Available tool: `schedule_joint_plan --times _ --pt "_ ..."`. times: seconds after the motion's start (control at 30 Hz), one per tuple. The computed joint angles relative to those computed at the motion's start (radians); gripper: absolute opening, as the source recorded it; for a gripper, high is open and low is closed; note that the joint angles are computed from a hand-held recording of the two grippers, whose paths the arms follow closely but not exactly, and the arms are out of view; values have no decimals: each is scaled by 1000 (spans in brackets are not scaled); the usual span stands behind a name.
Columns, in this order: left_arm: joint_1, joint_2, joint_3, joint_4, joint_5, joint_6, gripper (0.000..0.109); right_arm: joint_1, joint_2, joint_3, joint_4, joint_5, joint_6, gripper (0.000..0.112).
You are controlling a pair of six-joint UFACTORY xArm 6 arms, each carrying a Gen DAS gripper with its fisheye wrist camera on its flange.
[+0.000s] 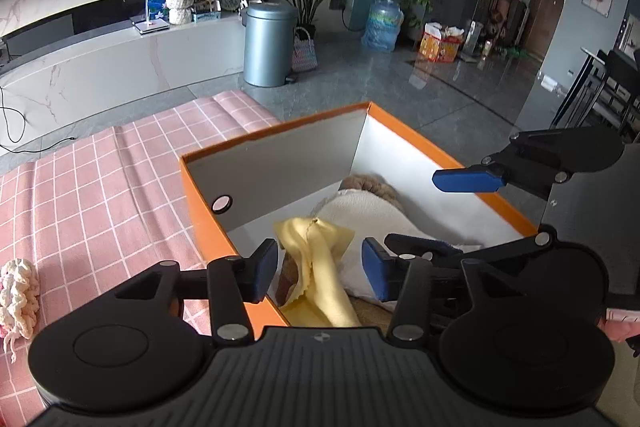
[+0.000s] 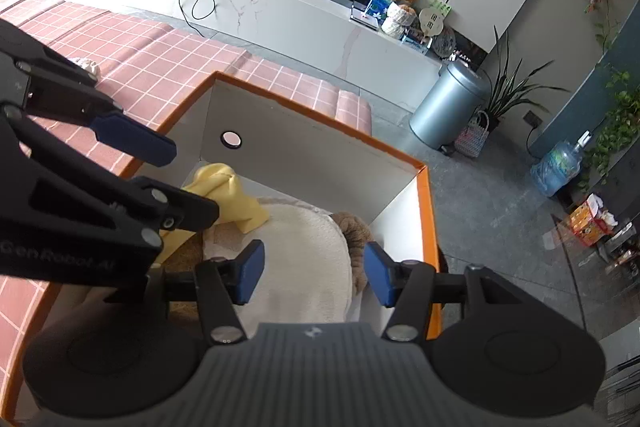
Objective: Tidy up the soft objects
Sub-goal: 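Open both grippers to drop the cloth and pad into the box, then reach the left gripper to the pink ball and close on it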
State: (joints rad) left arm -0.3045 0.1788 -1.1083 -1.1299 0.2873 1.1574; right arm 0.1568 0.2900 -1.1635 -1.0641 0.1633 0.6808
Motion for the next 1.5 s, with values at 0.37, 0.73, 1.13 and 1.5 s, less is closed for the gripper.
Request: schedule_joint_plan --times 0.37,0.73,1.13,1.5 --pt "22 -141 85 -238 -23 161 64 20 -148 91 -232 18 234 66" --pt "87 -359 260 -582 -52 485 64 120 -301 198 -549 13 672 66" --pt "222 -567 457 -851 -65 788 61 355 -354 285 -620 145 972 66" --pt "418 -691 620 -685 -19 578 58 529 -272 255 -555 197 1195 66"
